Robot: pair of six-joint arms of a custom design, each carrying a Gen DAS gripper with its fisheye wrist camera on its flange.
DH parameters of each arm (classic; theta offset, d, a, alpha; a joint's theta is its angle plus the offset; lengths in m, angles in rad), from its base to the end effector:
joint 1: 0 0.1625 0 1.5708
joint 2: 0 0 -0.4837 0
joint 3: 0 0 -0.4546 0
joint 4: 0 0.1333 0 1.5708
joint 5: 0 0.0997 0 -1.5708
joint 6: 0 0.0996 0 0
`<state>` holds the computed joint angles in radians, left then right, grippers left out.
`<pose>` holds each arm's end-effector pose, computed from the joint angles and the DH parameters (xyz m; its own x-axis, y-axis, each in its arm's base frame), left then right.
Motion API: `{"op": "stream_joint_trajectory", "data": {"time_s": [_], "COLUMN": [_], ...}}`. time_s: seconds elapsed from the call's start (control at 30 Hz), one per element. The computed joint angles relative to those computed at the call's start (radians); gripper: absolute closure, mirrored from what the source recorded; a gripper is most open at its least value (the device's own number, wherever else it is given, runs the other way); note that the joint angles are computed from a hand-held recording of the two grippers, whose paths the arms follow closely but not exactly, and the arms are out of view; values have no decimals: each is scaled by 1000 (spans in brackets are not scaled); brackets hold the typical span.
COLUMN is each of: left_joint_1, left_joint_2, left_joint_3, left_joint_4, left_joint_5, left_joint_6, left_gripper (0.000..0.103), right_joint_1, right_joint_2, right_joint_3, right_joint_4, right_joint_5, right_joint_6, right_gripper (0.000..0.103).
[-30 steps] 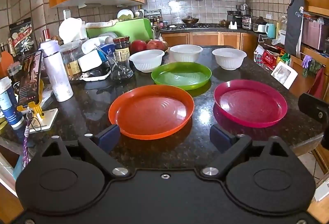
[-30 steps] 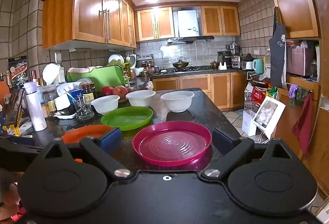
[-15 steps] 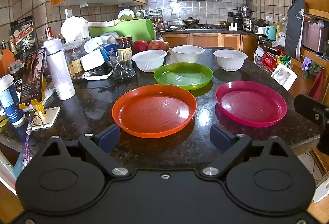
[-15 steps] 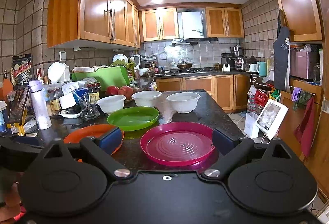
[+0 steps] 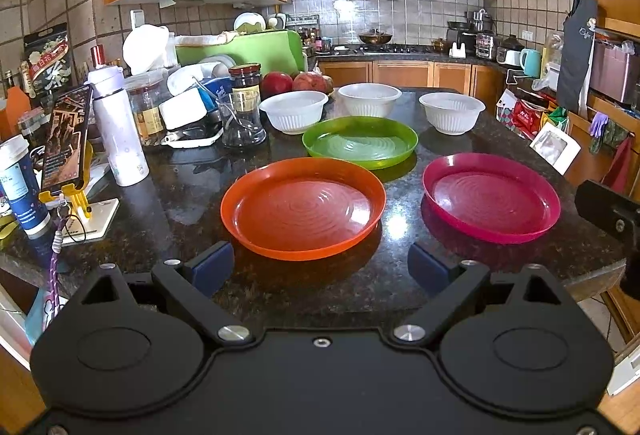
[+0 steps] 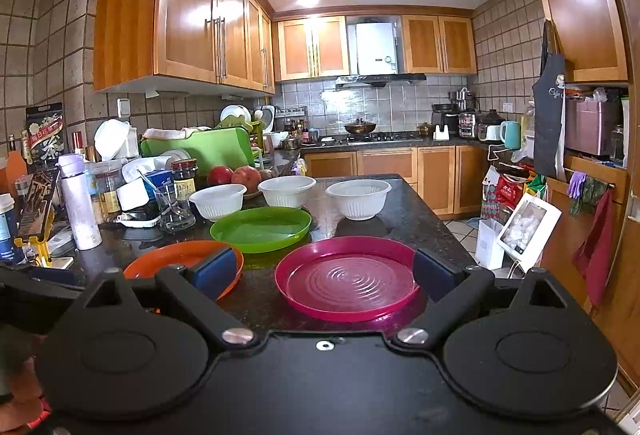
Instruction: Organize plates and bowls
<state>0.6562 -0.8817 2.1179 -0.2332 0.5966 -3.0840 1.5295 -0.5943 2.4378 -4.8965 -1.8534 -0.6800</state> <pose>-0.1876 -0.4167 0.0056 -0.6557 0.2030 -0.7272 0.7069 0.5035 -0.4967 0.0896 -0.3865 0.0864 -0.7395 0.1910 0.6455 -0.5933 0.2682 -0.7590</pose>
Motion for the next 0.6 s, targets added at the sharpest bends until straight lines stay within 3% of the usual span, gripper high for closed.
{"op": "stream_joint_trajectory", "data": {"time_s": [0.6], "left_joint_1": [-6], "left_joint_2": [3], "left_joint_3": [-3], "left_joint_4": [11], "left_joint_5": [-5], "left_joint_6": [-8], "left_gripper": [9], "right_joint_1": [-1], "right_joint_2": [1], "right_joint_3": [1], "right_joint_4": [-9], "right_joint_5": [10], "right_joint_6": [-1], "right_gripper": [4]}}
